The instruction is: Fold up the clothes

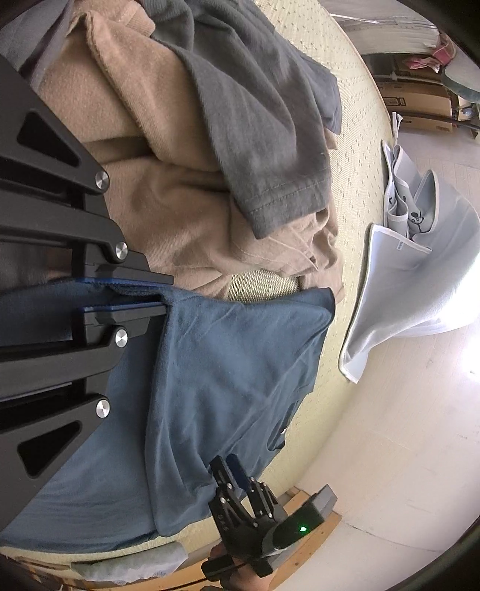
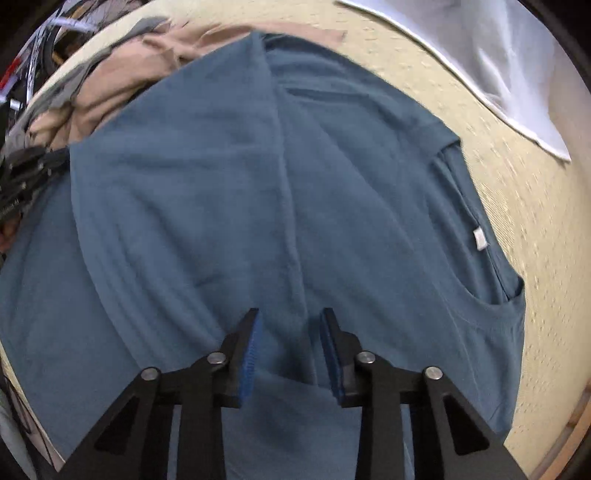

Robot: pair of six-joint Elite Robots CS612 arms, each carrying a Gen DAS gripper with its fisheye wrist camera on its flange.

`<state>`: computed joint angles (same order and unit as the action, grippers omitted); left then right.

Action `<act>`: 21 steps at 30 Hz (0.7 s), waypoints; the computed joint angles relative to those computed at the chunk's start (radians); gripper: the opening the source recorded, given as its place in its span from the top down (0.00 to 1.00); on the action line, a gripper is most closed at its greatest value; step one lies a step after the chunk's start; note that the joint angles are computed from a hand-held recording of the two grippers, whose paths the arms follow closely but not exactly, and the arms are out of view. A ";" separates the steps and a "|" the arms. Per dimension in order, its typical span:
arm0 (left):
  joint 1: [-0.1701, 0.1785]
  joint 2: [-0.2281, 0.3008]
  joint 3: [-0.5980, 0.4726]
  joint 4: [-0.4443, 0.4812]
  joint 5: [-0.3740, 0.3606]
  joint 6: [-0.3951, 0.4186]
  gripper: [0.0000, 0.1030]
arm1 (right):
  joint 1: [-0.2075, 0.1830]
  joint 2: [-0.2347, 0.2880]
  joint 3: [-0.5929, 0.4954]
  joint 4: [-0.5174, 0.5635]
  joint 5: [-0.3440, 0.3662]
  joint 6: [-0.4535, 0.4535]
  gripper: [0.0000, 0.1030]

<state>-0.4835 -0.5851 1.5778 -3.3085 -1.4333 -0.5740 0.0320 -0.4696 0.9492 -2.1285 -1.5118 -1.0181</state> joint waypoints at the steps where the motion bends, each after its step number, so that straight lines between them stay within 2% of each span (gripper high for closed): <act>1: 0.000 0.000 0.000 -0.001 -0.001 0.000 0.94 | 0.003 -0.004 0.011 -0.014 -0.005 -0.018 0.82; 4: 0.001 0.000 0.001 -0.005 -0.003 -0.001 0.94 | 0.010 -0.007 0.017 -0.019 -0.031 -0.037 0.95; 7: 0.002 0.001 0.001 -0.008 -0.006 -0.002 0.94 | 0.017 -0.013 0.032 -0.059 -0.067 -0.053 0.99; 9: 0.002 0.001 0.003 -0.012 -0.006 -0.002 0.94 | 0.022 -0.020 0.047 -0.110 -0.089 -0.063 1.00; 14: 0.001 0.000 0.005 -0.017 -0.005 -0.003 0.94 | 0.024 -0.016 0.042 -0.270 -0.077 -0.014 1.00; 18: 0.001 0.001 0.002 -0.011 -0.003 -0.003 0.94 | 0.049 0.033 0.000 -0.384 -0.153 0.007 0.98; 21: 0.001 0.001 0.002 -0.011 -0.003 -0.003 0.94 | 0.043 0.043 -0.027 -0.334 -0.145 0.051 0.93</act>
